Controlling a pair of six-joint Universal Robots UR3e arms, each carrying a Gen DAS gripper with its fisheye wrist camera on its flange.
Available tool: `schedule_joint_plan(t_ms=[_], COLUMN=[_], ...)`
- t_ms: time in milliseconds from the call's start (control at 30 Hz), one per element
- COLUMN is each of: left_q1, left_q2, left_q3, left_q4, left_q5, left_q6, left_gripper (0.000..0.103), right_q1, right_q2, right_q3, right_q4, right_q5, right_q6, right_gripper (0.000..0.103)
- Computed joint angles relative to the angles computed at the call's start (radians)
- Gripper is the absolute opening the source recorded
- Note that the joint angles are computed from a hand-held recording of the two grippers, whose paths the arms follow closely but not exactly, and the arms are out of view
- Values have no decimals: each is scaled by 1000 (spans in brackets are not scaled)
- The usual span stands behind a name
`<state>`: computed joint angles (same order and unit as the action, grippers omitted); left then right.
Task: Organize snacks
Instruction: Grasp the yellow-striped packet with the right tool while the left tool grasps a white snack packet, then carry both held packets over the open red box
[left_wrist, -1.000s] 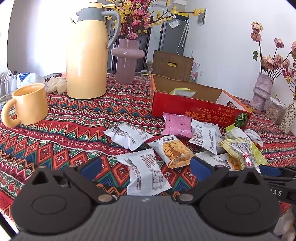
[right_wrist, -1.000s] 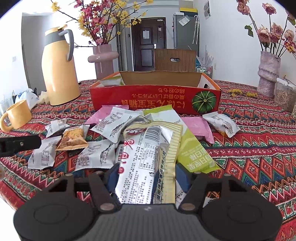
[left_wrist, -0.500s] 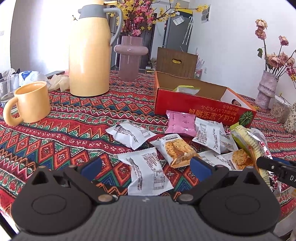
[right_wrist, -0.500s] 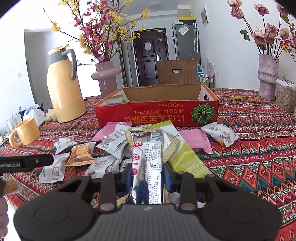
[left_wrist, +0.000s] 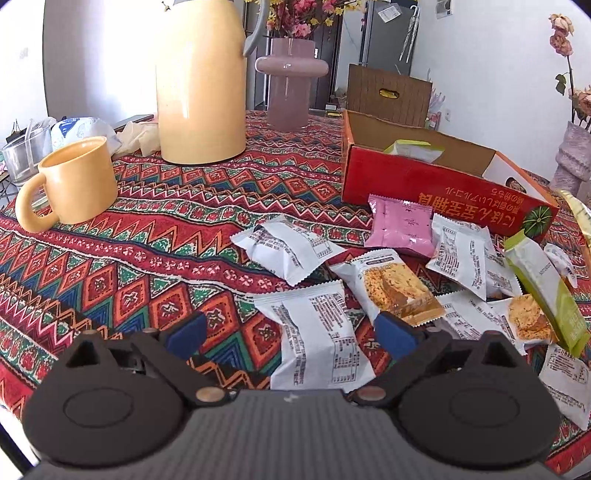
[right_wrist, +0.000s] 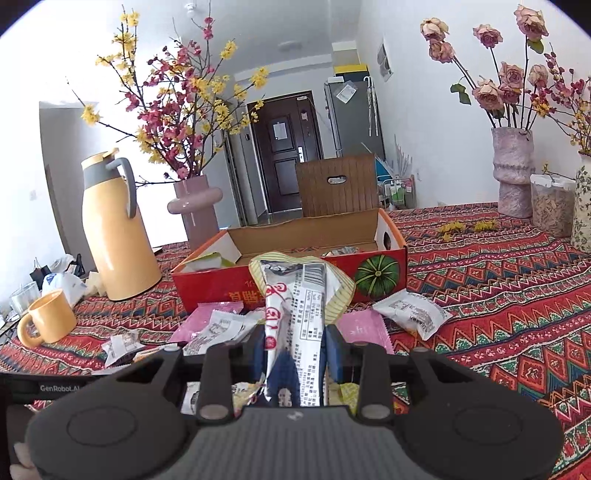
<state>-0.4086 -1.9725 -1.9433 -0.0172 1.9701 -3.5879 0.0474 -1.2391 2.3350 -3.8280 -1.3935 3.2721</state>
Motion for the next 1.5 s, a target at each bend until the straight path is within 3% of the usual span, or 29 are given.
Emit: schedule_joint_plan(t_ms=[267, 333, 967, 1500], left_q1=[4, -1, -37, -65], left_q2=[-26, -32, 30, -39], left_q3=[41, 47, 50, 288], left_q4=[-47, -41, -25, -85], left_q5=[-22, -23, 7, 11], left_q6=[0, 15, 24, 89], left_gripper=[64, 42, 41, 41], right_q1=[-38, -42, -67, -87], right_q2=[23, 26, 7, 26], right_q3=[7, 9, 14, -138], right_q4=[-15, -17, -14, 80], right_q5=[19, 25, 42, 73], right_q6=[3, 2, -1, -4], right_gripper=[32, 32, 32, 32])
